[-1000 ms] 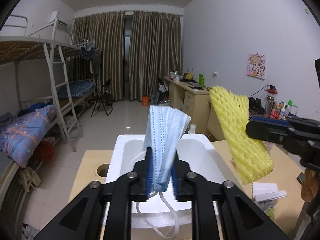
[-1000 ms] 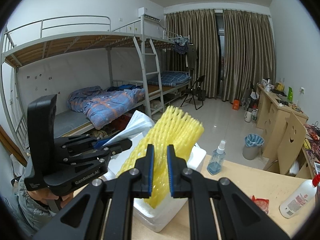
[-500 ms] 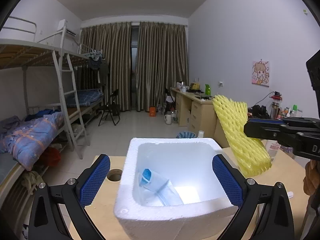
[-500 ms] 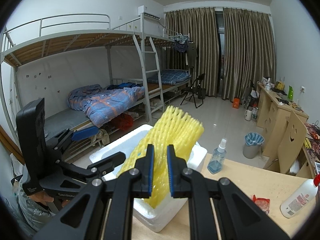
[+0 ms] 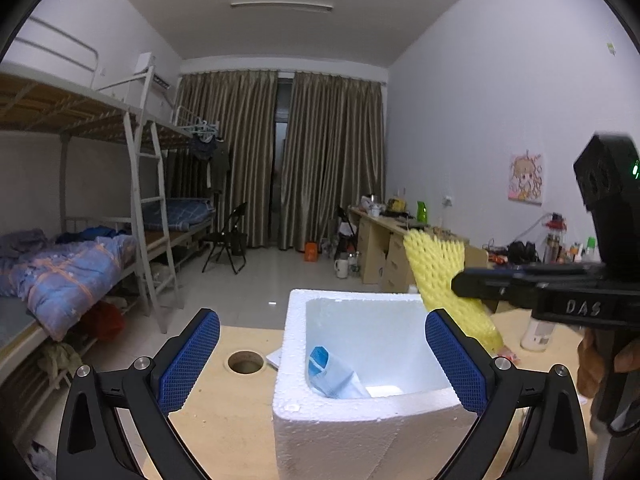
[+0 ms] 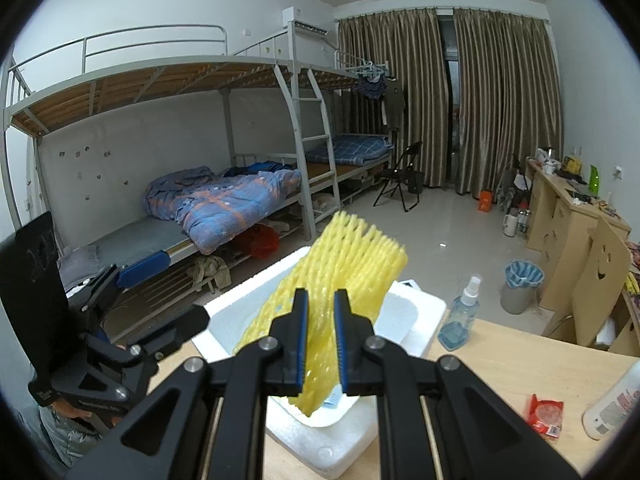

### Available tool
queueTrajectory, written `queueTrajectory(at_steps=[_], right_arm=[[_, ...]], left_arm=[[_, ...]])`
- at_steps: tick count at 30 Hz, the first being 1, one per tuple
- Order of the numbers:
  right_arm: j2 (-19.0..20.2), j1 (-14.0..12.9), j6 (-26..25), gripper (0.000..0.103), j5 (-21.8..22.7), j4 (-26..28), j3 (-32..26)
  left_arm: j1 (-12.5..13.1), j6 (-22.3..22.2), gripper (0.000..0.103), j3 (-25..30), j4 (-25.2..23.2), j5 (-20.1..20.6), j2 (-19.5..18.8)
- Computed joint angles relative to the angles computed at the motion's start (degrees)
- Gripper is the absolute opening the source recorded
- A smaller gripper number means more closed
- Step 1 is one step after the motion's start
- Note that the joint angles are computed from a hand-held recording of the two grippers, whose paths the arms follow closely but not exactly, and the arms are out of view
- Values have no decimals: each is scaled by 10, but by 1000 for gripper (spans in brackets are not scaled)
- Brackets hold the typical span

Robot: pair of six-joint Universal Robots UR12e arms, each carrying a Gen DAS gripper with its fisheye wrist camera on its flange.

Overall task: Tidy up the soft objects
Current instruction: 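Lower the yellow net into the foam box and open the right gripper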

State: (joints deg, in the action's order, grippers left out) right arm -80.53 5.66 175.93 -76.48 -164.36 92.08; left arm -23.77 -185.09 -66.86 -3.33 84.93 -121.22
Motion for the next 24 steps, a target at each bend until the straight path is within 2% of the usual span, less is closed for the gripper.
queueTrajectory(at_steps=[4,7,8,10,12,24], right_arm=[[3,-4,6,15,12,1,-1],[4,-5,6,18,19,-2,0],[5,-6,6,21,21,-3,0],[3,-8,9,42,26,-2,2],[2,-9,12,53,26,-2,3],[2,-7,18,54,15,2,0]], left_arm=[[3,-28,103,-5,11,-12,0],[0,-21,103,-2,5,-6,-2],[-2,-19,103,-1,4,-3,-2],[-3,-19,103,-1,4,-2,-3],[-3,-18,103,-1,3,-2,-3],[-5,-12,103,0,-10,2,-5]])
